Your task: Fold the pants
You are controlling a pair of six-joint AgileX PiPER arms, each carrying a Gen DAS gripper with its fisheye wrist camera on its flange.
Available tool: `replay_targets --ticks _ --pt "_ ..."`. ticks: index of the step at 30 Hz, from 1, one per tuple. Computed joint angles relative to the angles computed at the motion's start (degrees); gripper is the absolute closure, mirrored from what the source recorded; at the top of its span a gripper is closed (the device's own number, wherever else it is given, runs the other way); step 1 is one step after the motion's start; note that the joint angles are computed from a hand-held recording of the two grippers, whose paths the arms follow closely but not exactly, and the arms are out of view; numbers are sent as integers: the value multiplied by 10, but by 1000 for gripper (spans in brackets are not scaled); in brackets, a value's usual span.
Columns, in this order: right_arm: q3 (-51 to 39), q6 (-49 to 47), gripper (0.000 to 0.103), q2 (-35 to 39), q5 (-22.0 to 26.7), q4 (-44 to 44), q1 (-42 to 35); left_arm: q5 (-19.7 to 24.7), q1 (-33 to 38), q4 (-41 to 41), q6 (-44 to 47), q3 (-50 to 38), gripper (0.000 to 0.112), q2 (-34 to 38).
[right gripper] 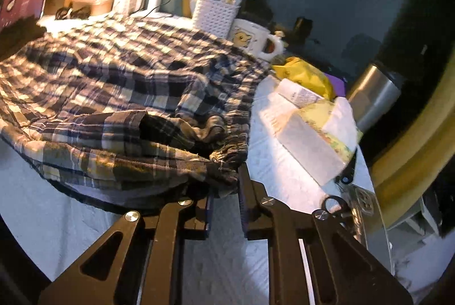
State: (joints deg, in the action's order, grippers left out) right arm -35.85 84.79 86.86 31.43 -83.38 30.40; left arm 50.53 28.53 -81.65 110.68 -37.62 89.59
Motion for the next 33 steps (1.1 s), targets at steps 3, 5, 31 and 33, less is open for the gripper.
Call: replay_targets --ticks 3,5,31,33 --pt "-2 3 87 -22 23 11 17 8 1 9 -25 -17 108 -9" --pt "-11 -3 87 -29 27 20 15 6 -3 13 -36 -29 108 -11" --pt "-238 -40 87 49 -169 126 -179 -49 -152 68 -325 -488 108 229" --pt "-271 -50 87 79 -174 149 -186 -45 -162 103 -378 -563 108 276"
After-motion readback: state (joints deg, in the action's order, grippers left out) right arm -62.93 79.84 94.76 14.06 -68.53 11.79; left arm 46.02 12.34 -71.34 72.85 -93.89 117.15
